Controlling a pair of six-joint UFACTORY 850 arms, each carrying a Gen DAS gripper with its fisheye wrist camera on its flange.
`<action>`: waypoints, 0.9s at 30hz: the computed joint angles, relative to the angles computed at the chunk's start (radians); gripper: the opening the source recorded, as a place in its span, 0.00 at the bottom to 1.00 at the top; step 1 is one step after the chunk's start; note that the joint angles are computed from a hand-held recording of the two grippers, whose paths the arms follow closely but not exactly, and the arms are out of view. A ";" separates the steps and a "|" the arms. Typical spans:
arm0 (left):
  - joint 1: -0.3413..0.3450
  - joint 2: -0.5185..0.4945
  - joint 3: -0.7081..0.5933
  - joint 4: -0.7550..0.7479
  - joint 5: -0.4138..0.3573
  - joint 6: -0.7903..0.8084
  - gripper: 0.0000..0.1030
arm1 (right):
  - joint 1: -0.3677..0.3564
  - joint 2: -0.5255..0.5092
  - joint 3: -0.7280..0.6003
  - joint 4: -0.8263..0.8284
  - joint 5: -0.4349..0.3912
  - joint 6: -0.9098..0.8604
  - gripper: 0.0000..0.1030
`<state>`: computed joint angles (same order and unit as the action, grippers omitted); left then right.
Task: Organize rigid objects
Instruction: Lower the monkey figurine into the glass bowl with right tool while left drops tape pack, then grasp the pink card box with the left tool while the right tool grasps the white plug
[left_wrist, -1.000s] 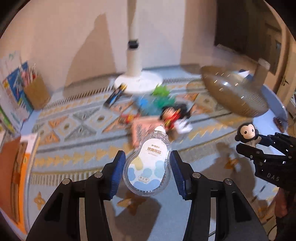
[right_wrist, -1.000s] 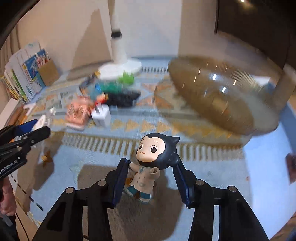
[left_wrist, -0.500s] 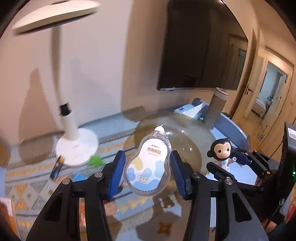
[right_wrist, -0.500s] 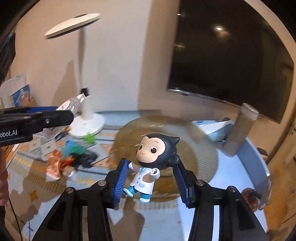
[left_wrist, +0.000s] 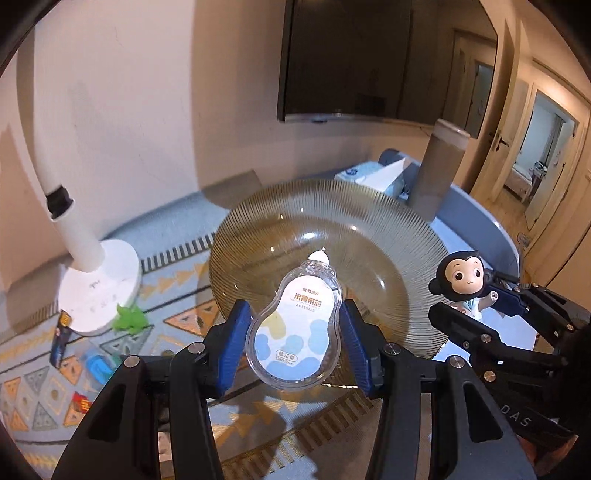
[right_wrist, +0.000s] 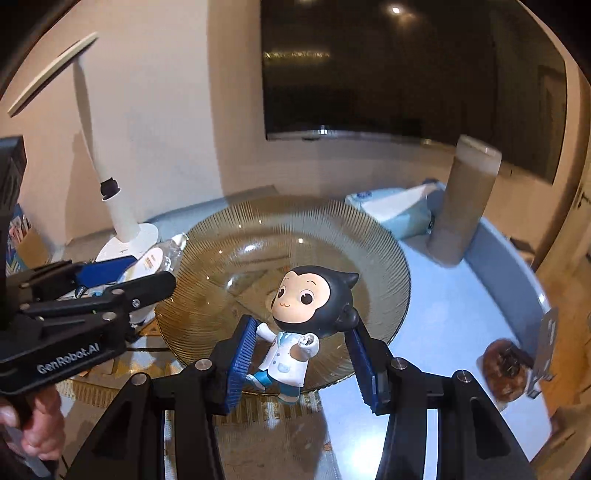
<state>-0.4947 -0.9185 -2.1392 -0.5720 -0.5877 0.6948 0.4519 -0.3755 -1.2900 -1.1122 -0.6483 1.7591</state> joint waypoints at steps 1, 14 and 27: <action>-0.002 -0.010 -0.011 0.010 -0.006 -0.009 0.46 | -0.002 -0.003 -0.002 0.013 0.008 -0.010 0.47; 0.022 0.130 0.195 -0.116 0.156 0.151 0.66 | 0.015 0.036 0.013 0.016 -0.050 0.033 0.56; 0.222 0.469 0.619 -0.657 0.359 0.634 0.72 | 0.132 0.050 -0.008 -0.163 0.016 0.182 0.64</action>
<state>-0.2724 -0.4498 -1.5204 -1.2287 -0.2286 1.3288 0.5844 -0.3257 -1.2982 -1.2748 -0.6321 1.9415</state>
